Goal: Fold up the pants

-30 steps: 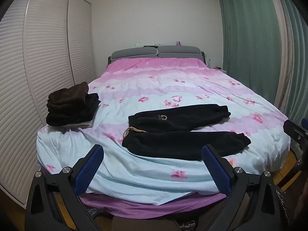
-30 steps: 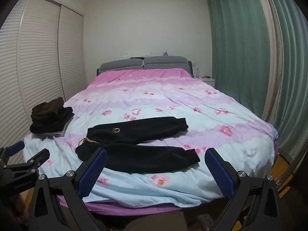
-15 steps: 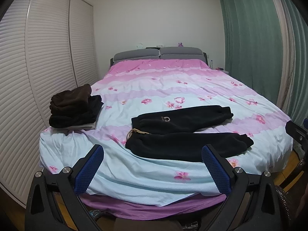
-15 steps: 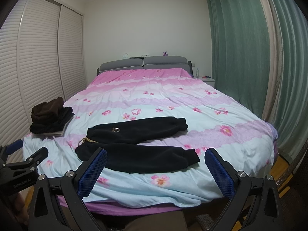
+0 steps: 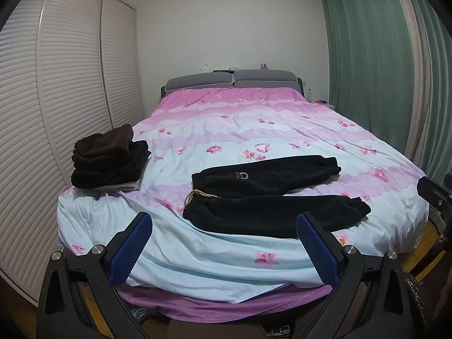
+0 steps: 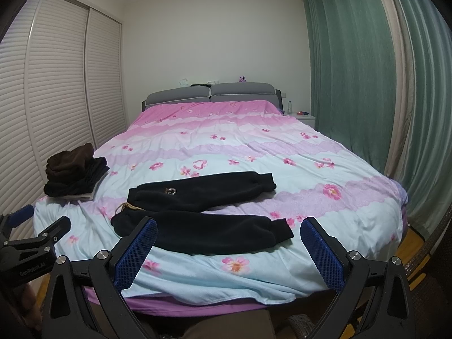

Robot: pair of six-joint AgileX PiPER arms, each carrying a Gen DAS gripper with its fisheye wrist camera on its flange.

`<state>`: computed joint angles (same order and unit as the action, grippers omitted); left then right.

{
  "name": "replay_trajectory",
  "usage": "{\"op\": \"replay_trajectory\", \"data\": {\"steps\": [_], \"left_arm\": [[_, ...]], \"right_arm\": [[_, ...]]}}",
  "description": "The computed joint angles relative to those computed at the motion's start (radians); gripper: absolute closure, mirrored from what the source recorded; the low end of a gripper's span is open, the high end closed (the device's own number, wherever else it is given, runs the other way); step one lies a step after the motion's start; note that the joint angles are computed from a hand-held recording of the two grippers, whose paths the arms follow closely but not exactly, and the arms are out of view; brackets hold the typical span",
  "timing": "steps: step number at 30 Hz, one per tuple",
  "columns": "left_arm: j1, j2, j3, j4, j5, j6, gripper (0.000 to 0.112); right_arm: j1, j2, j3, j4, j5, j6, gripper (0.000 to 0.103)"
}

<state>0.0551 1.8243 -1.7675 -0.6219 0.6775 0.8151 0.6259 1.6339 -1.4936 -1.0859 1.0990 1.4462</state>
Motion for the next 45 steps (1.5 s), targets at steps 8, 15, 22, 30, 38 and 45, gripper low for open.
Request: {"op": "replay_trajectory", "data": {"steps": [8,15,22,30,38,45], "left_arm": [[0.000,-0.003,0.001,-0.002,-0.002,0.002,0.009],[-0.001,-0.009,0.008,-0.002,-0.002,0.003,0.009],[0.000,-0.009,0.008,-0.003,-0.002,0.004,0.009],[0.000,-0.009,0.007,-0.003,-0.003,0.005,0.009],[0.000,-0.010,0.009,-0.005,-0.003,0.007,0.009],[0.002,-0.009,0.009,-0.007,-0.002,0.010,0.009]], "right_arm": [[0.001,0.000,0.001,-0.002,0.000,0.002,0.000],[-0.004,-0.006,0.001,0.005,-0.002,-0.006,0.000],[-0.003,-0.004,0.001,0.004,-0.003,-0.004,0.000],[-0.005,-0.005,0.000,0.005,-0.003,-0.006,0.000],[-0.004,-0.004,0.003,0.003,-0.005,-0.001,0.000],[-0.007,-0.006,-0.009,0.010,0.002,-0.016,0.000]]}}
